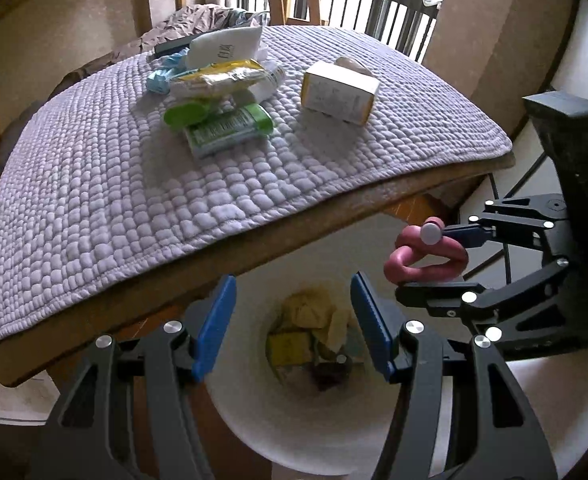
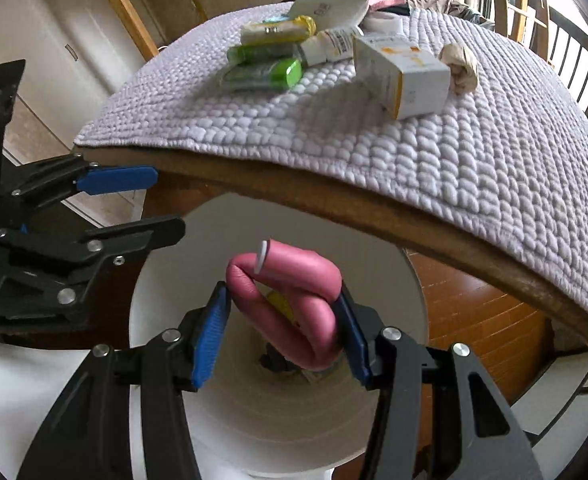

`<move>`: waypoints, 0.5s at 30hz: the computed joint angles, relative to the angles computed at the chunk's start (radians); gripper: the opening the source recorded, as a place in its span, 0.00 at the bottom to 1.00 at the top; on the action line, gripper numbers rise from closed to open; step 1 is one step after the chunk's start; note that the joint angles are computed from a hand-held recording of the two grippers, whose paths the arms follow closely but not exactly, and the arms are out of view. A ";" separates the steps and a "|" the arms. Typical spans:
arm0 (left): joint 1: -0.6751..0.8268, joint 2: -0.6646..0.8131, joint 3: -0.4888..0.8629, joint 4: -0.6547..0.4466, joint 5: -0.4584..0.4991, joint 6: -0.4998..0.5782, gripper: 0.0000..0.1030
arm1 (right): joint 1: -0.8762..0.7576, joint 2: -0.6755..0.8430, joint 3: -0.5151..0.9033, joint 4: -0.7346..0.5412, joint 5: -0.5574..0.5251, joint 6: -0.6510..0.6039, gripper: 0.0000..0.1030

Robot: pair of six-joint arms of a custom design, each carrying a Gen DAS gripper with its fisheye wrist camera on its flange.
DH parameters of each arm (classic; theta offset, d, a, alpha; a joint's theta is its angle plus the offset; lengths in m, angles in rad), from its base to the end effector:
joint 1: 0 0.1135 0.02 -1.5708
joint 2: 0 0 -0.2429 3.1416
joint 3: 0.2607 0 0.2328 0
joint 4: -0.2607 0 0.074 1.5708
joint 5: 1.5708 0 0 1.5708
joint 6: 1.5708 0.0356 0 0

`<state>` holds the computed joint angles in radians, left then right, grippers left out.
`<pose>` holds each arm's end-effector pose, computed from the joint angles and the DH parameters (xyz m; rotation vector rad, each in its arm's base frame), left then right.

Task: Collect trash
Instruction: 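Carry the pink grip over the bin with the right tool and open it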

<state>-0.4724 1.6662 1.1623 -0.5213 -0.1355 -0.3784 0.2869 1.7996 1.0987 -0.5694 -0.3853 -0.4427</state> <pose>0.2923 -0.1440 0.2058 0.0725 2.5864 -0.1388 0.3006 0.1026 0.1487 -1.0649 2.5592 0.5062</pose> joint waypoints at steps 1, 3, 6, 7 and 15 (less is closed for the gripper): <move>-0.003 0.000 -0.001 -0.001 0.001 0.000 0.59 | 0.003 0.007 -0.001 0.007 0.003 0.005 0.50; -0.006 0.010 0.004 -0.007 0.011 0.004 0.59 | 0.005 0.018 -0.003 0.015 0.007 0.009 0.50; -0.008 0.025 0.003 -0.016 0.028 0.004 0.59 | 0.020 0.036 -0.010 0.037 0.017 0.023 0.50; -0.008 0.032 0.006 -0.020 0.030 0.003 0.59 | 0.025 0.041 -0.015 0.045 0.022 0.027 0.50; -0.005 0.065 0.008 -0.049 0.054 0.000 0.59 | 0.052 0.093 -0.019 0.079 0.053 0.062 0.53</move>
